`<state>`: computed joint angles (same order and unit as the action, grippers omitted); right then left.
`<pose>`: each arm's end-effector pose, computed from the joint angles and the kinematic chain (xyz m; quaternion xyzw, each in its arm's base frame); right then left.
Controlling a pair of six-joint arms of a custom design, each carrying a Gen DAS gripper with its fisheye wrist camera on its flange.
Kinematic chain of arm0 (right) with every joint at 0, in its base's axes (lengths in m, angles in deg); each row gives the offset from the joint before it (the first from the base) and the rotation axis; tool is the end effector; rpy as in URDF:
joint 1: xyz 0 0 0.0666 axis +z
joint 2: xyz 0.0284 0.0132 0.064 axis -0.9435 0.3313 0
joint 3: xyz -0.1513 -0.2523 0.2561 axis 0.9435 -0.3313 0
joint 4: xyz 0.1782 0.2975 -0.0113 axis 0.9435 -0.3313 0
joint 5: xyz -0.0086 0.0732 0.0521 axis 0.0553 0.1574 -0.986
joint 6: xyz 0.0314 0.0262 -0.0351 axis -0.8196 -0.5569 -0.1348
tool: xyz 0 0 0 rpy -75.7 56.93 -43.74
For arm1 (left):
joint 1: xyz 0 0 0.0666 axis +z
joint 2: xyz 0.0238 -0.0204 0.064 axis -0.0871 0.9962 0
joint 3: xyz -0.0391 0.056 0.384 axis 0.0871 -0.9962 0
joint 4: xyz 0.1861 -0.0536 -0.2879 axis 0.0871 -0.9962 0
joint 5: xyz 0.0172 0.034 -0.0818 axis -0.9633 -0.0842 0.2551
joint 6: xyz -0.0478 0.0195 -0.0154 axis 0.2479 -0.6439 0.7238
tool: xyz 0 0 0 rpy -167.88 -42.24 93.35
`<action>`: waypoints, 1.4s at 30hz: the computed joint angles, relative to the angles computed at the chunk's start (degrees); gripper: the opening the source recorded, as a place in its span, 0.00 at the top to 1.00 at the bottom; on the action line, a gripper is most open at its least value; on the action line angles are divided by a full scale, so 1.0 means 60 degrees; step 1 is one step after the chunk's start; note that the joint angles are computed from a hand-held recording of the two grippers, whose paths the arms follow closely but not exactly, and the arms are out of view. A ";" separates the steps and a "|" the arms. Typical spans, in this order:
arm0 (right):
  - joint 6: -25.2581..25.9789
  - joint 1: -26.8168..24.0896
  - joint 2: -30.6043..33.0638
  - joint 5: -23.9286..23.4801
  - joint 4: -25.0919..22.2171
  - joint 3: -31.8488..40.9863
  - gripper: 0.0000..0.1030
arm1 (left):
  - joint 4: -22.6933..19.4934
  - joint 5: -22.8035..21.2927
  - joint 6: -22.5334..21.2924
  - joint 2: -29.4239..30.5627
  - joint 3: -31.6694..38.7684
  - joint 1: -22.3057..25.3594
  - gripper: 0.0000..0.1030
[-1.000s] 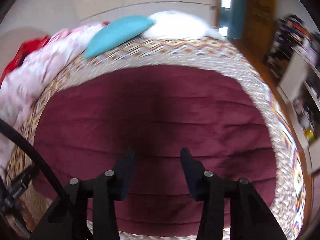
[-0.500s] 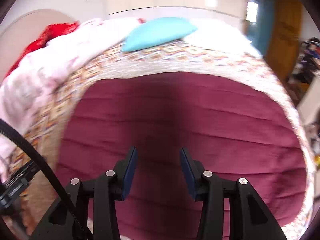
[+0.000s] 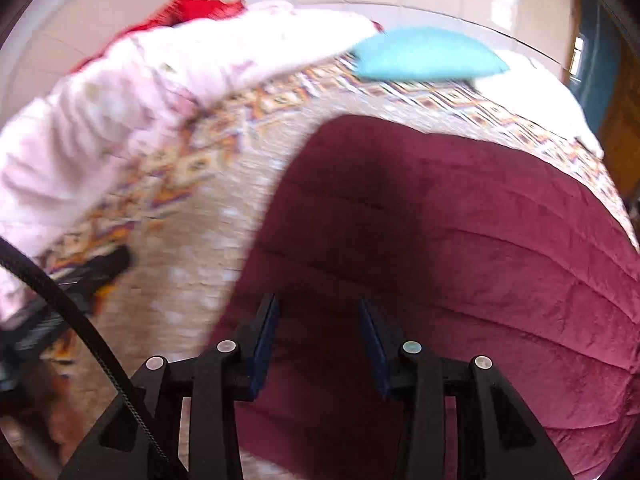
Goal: Fold large clothes
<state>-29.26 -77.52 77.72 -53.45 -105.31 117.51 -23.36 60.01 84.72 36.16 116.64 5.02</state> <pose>0.5368 -0.0544 0.5859 -0.0592 0.9443 0.1040 0.3066 0.6000 0.0941 0.5116 -0.0499 0.9209 -0.1289 0.3646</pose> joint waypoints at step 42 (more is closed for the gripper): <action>0.2342 -0.8043 -0.8164 -0.1753 0.2964 -1.1157 0.22 | 0.1970 -0.1764 -0.2331 -0.6538 -0.9364 -0.2725 0.11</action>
